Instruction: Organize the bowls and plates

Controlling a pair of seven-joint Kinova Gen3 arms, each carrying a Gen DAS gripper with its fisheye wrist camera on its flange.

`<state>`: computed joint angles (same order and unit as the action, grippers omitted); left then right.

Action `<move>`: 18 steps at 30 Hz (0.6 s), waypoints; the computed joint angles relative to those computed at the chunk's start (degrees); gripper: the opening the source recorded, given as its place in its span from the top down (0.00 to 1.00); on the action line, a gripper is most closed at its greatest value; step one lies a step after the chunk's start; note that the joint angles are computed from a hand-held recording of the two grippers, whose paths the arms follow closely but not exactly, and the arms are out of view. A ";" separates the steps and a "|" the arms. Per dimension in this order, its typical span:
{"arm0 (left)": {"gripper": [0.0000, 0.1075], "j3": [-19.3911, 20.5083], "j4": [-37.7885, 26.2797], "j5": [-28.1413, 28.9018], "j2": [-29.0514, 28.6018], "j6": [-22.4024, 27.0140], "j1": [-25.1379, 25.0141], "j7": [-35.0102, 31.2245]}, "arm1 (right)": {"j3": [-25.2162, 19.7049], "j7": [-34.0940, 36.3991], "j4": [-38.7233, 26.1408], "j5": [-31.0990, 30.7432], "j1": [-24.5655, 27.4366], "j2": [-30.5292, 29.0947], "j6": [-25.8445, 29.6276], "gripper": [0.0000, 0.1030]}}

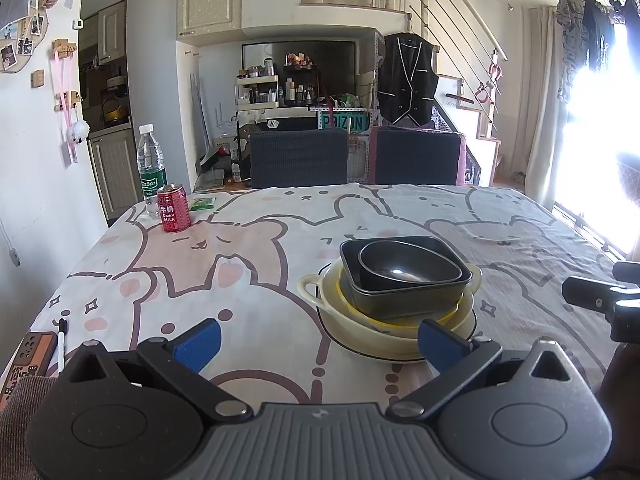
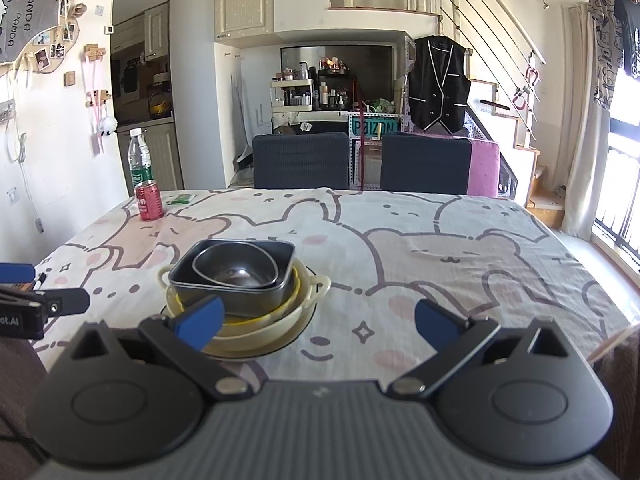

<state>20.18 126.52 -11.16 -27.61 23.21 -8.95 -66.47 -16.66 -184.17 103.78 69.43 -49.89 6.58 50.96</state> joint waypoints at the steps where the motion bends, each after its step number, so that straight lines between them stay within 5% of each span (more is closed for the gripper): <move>1: 0.04 0.01 0.00 0.02 0.00 0.00 -0.01 -0.02 | 0.01 0.03 0.04 -0.04 0.03 -0.04 -0.06 0.00; 18: 0.04 -0.14 0.09 0.25 0.14 -0.33 -0.02 -0.53 | 0.08 -0.07 -0.18 -0.08 -0.23 0.23 0.24 0.00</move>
